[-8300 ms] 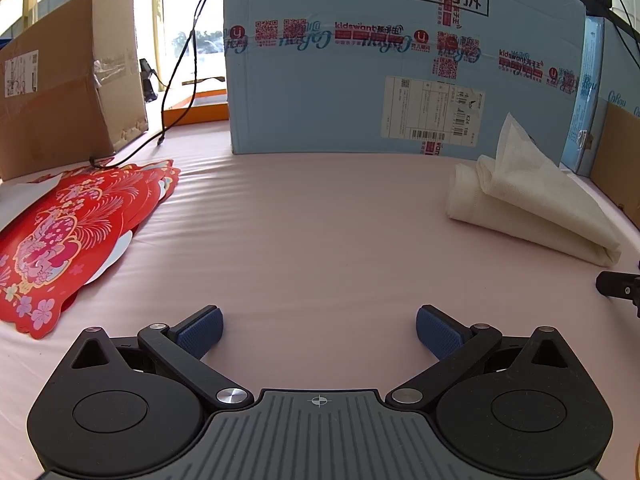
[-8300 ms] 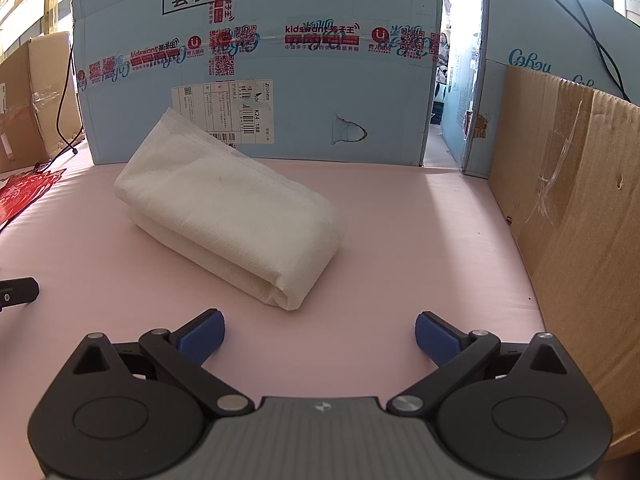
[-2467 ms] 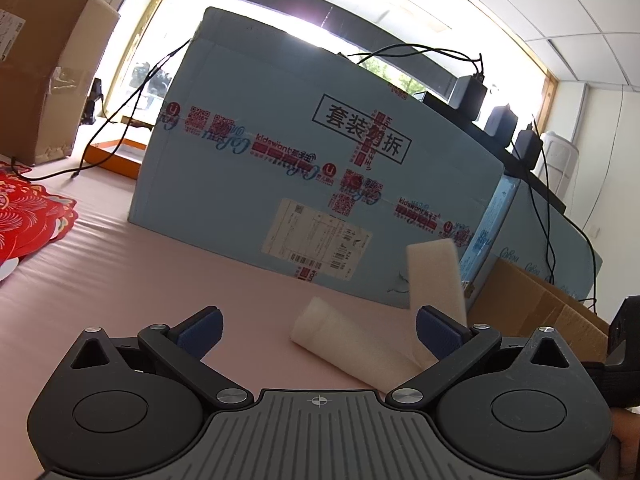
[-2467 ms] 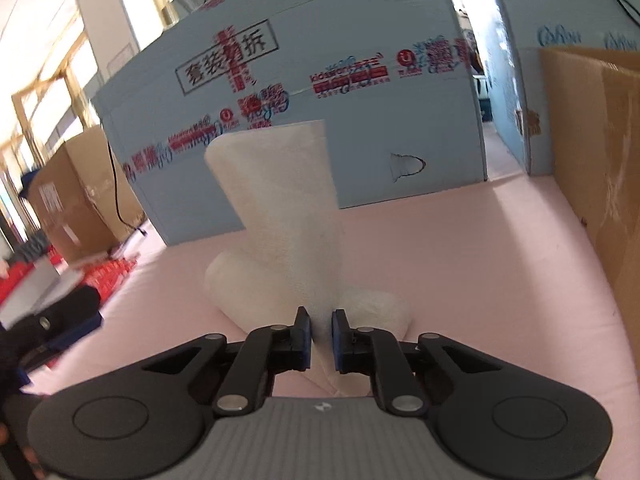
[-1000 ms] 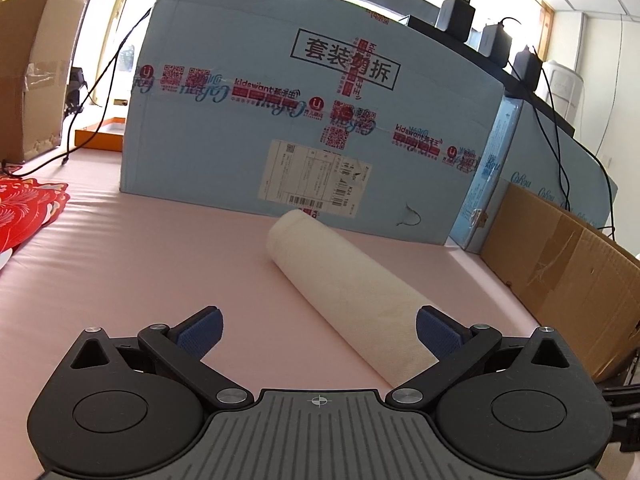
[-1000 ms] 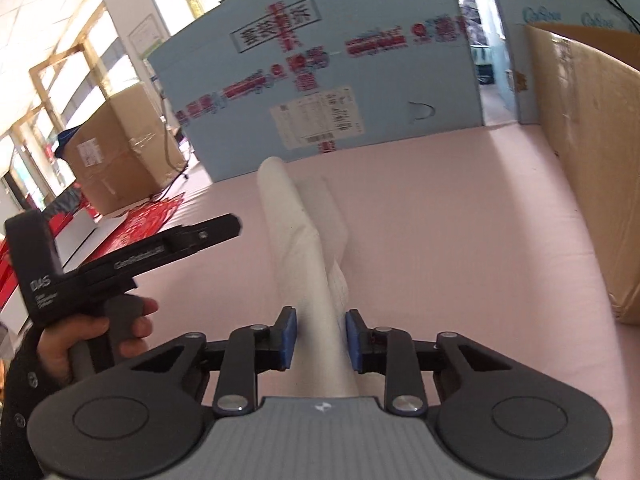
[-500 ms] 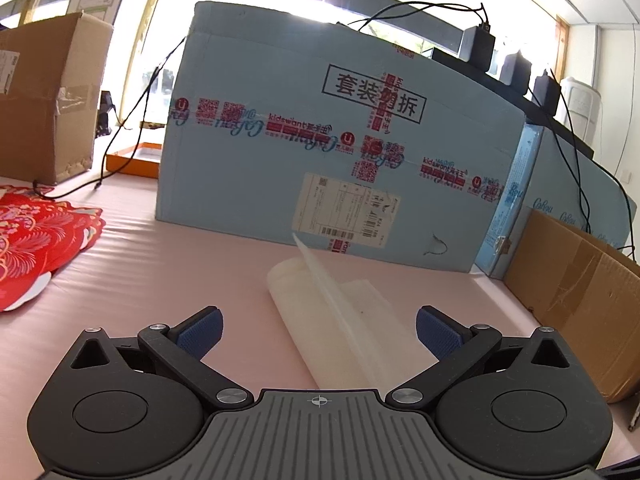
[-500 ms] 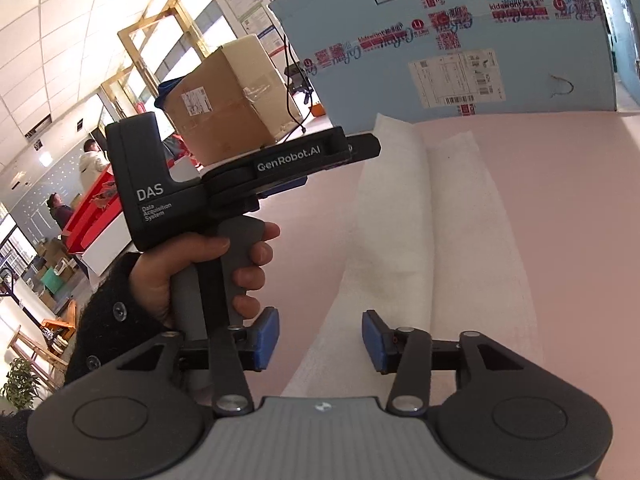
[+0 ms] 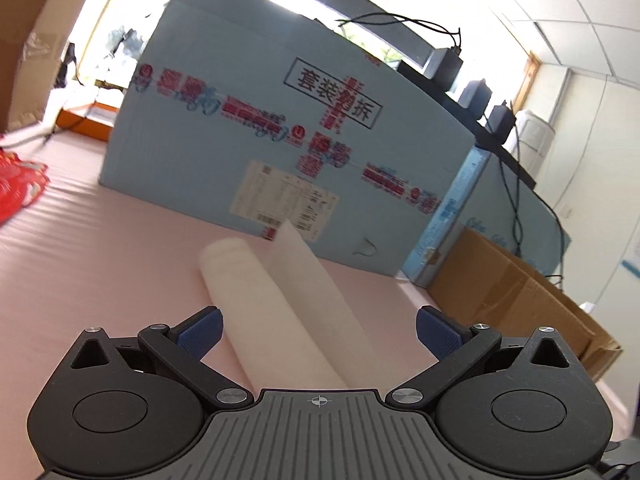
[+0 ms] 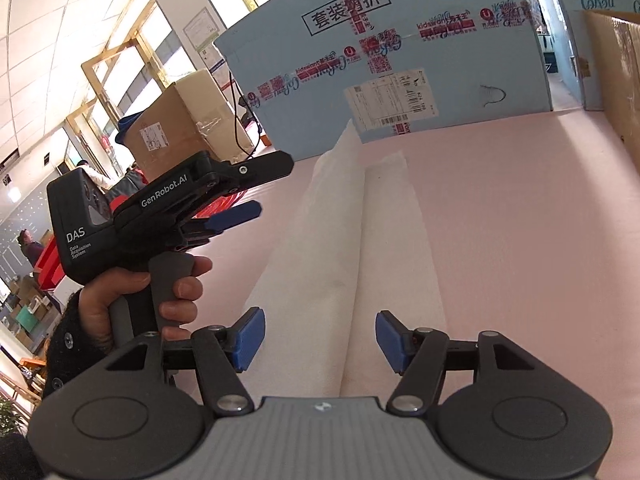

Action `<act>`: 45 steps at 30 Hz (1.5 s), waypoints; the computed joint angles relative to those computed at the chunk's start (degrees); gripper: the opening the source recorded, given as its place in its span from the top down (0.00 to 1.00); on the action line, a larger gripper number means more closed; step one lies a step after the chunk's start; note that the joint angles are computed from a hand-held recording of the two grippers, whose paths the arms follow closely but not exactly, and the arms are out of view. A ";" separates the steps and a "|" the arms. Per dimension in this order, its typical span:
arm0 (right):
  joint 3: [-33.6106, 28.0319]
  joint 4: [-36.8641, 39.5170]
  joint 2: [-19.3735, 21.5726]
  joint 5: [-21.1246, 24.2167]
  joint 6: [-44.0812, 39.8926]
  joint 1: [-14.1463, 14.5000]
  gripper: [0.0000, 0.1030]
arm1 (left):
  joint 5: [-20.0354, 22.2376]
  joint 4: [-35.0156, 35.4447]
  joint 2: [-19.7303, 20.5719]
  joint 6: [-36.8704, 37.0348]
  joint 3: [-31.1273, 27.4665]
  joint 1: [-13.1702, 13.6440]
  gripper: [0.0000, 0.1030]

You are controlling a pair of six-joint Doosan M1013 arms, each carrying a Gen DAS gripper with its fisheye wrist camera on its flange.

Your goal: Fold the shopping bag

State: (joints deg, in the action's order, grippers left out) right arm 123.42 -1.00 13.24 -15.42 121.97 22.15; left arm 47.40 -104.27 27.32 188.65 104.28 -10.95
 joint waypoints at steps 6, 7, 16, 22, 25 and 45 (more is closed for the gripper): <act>-1.00 -6.75 1.49 -0.16 4.44 1.02 0.36 | 3.12 7.69 0.85 -5.67 -1.51 -0.24 0.00; -1.06 -4.92 1.56 -0.26 2.30 1.32 0.36 | 2.86 8.50 0.76 -5.89 -1.49 -0.41 0.00; -0.51 -12.35 1.65 -3.04 8.72 1.28 0.36 | -3.11 10.72 -0.55 1.37 -0.08 -2.39 0.55; 1.92 -3.59 0.50 -8.33 4.07 0.80 0.32 | -4.12 8.73 -0.79 3.84 0.30 -2.12 0.85; 3.30 1.74 0.31 -10.41 3.52 0.38 0.28 | -4.61 5.96 -1.23 5.31 0.62 -1.55 0.92; 3.33 4.80 1.56 -10.36 -1.63 0.90 0.24 | -20.82 -27.81 -8.43 32.01 8.58 7.03 0.94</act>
State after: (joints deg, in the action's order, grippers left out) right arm 126.75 3.80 14.81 -25.78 120.34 23.04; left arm 26.59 -132.09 18.89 220.67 112.87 -3.92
